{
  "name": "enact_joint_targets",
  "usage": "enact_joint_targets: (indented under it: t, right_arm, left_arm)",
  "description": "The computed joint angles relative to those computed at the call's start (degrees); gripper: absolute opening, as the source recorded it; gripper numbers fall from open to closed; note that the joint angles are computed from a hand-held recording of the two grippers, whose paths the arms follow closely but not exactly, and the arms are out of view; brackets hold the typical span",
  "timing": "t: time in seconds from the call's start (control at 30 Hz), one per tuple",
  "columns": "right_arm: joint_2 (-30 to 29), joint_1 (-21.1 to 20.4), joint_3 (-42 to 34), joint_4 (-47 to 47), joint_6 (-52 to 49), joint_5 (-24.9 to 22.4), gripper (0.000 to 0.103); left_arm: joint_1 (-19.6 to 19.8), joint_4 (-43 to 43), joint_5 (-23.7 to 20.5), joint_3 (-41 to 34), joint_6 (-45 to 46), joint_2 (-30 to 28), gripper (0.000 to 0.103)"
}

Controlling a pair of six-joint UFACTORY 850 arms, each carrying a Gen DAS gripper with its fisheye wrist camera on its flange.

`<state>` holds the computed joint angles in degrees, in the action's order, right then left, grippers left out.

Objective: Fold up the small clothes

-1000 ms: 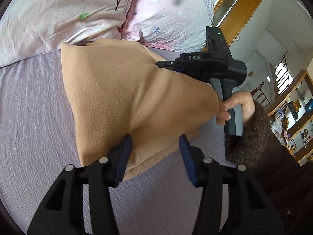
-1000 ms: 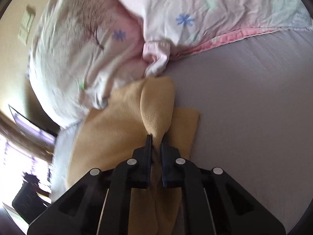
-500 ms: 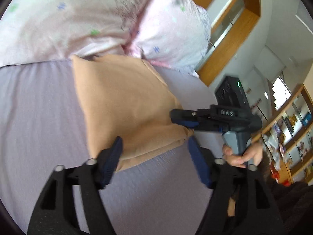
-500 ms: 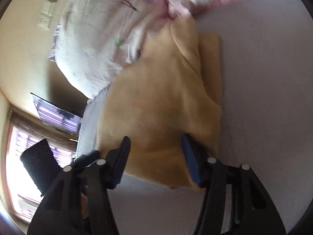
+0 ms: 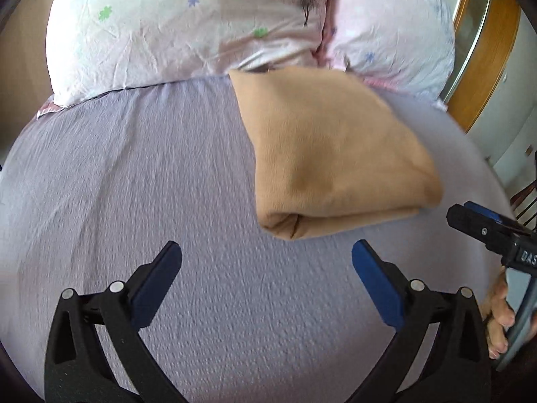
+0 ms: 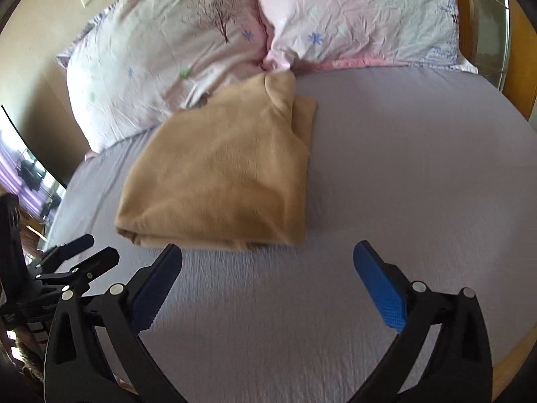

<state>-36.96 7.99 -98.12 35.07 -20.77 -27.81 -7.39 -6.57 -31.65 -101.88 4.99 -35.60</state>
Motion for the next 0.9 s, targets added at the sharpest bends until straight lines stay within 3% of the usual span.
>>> enact_joint_targets:
  t: [0.17, 0.37, 0.53, 0.7, 0.9]
  right_arm:
    - [-1.4, 2.6, -0.9, -18.7, 15.6, 1.4, 0.102]
    - [-1.3, 3.9, -0.3, -28.3, 23.3, 3.6, 0.102]
    - [-1.9, 4.5, -1.1, -27.3, 21.7, 2.7, 0.102]
    - [-1.5, 5.4, -0.3, -34.0, 26.7, 3.3, 0.102]
    - [-1.1, 5.4, 0.5, -34.2, 26.9, 4.1, 0.102]
  left_arm:
    - [-0.6, 4.8, -0.9, 1.0, -3.3, -0.1, 0.101]
    - [-0.3, 6.3, -2.9, -0.2, -5.7, -1.3, 0.101]
    - [-1.5, 11.6, -3.9, -0.9, -8.9, -1.8, 0.101]
    - [-1.4, 11.5, -3.4, -0.9, -8.7, -1.8, 0.101]
    - [-1.4, 11.7, -1.2, 0.8, -8.7, -0.9, 0.101]
